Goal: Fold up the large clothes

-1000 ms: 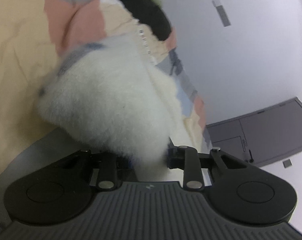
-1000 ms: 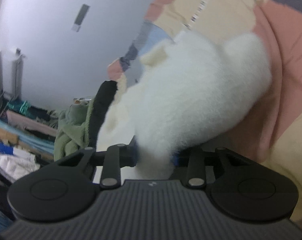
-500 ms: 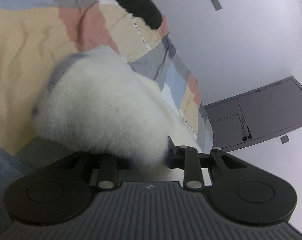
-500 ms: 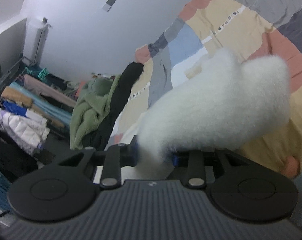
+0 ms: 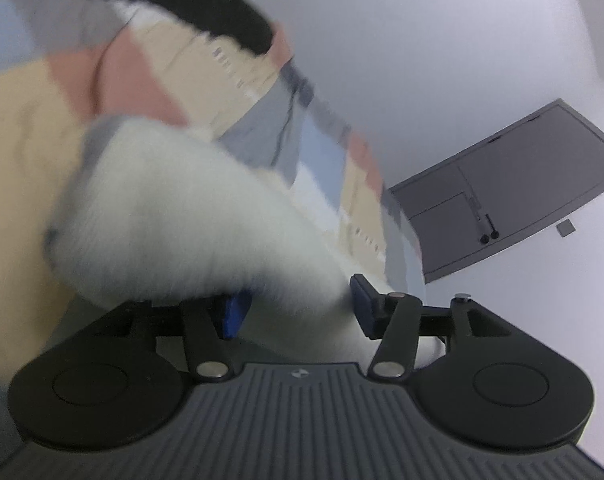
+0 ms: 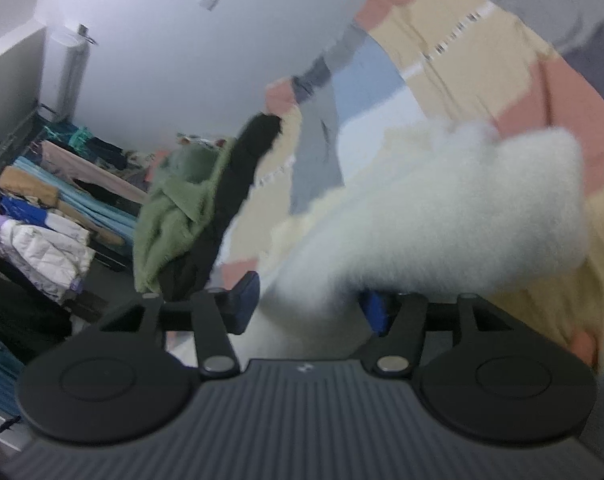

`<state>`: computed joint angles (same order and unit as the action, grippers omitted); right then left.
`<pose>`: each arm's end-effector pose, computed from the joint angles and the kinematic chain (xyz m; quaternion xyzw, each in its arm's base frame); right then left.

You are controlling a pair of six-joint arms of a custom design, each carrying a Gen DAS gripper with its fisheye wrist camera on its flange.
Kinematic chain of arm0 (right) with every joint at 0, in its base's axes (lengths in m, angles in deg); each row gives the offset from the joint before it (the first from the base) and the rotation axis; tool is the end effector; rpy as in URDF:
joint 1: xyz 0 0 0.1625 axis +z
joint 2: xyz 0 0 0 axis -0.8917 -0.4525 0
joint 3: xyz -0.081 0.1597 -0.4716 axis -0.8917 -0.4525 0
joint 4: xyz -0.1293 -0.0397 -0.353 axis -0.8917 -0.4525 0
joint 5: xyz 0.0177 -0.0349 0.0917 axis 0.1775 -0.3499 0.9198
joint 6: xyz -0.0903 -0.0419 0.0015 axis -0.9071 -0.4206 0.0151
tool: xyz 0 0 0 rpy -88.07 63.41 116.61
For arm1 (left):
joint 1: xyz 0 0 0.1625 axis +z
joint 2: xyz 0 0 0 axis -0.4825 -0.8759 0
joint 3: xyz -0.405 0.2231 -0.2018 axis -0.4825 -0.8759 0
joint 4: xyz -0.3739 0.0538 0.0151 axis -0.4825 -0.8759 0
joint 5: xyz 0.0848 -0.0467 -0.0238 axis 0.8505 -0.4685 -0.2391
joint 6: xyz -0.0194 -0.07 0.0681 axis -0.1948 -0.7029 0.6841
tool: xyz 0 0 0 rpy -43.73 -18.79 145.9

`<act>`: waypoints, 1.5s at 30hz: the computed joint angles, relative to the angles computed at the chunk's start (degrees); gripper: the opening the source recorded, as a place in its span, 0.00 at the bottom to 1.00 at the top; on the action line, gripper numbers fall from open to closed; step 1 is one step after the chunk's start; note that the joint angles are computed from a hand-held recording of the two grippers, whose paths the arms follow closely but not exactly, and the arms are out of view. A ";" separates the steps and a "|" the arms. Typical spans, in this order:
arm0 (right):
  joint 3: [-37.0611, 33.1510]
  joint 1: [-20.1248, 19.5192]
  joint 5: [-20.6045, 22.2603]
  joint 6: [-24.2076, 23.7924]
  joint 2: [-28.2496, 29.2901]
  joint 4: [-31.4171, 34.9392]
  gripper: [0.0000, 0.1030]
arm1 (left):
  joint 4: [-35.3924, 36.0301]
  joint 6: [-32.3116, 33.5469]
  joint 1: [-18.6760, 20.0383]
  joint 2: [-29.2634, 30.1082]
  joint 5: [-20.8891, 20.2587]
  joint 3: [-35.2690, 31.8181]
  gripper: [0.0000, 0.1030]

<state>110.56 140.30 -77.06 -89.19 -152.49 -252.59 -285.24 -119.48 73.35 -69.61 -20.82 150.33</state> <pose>0.0480 -0.4739 0.4241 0.0426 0.9107 -0.4098 0.0307 -0.2748 -0.5145 0.1699 -0.0029 -0.9258 0.3732 0.0603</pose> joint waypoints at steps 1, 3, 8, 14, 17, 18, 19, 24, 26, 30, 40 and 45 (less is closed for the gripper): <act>-1.07 0.56 0.06 0.07 0.66 -0.39 0.58 | 0.38 1.13 0.33 0.18 -0.11 -1.28 0.58; -2.97 1.62 -0.56 0.44 2.05 -1.41 0.59 | 1.14 3.54 1.06 0.72 -0.36 -4.03 0.58; -8.47 3.38 -1.13 -1.72 7.69 -5.62 0.73 | 0.50 15.71 3.26 4.76 0.02 -11.90 0.66; -17.15 4.29 -7.47 -6.39 15.07 -1.94 0.70 | 7.02 21.51 6.72 10.33 3.66 -20.52 0.66; -19.66 4.14 -9.95 -10.12 18.14 -1.16 0.70 | 7.14 24.12 8.83 12.56 2.68 -23.34 0.66; -20.30 4.15 -10.64 -11.91 19.14 -1.37 0.70 | 7.26 24.90 9.66 13.22 1.97 -24.27 0.66; -21.00 4.13 -11.35 -14.06 20.22 -1.62 0.70 | 7.59 25.49 10.20 13.71 1.68 -25.06 0.66; -24.28 3.98 -14.13 -19.96 25.02 -3.50 0.70 | 10.47 29.68 12.16 15.40 0.23 -28.99 0.65; -24.70 3.74 -13.65 -21.00 25.88 -4.59 0.70 | 10.44 31.43 12.63 15.58 -0.69 -29.46 0.65; -24.61 3.18 -11.90 -23.01 26.10 -5.53 0.70 | 9.54 32.72 12.76 15.59 -1.42 -29.50 0.65; -21.47 3.42 -10.95 -25.65 22.66 -13.84 0.86 | -3.28 35.92 9.69 13.91 8.20 -24.83 0.69; -20.88 3.06 -14.37 -27.74 22.57 -21.57 0.86 | -2.71 34.89 9.98 13.61 15.35 -25.55 0.72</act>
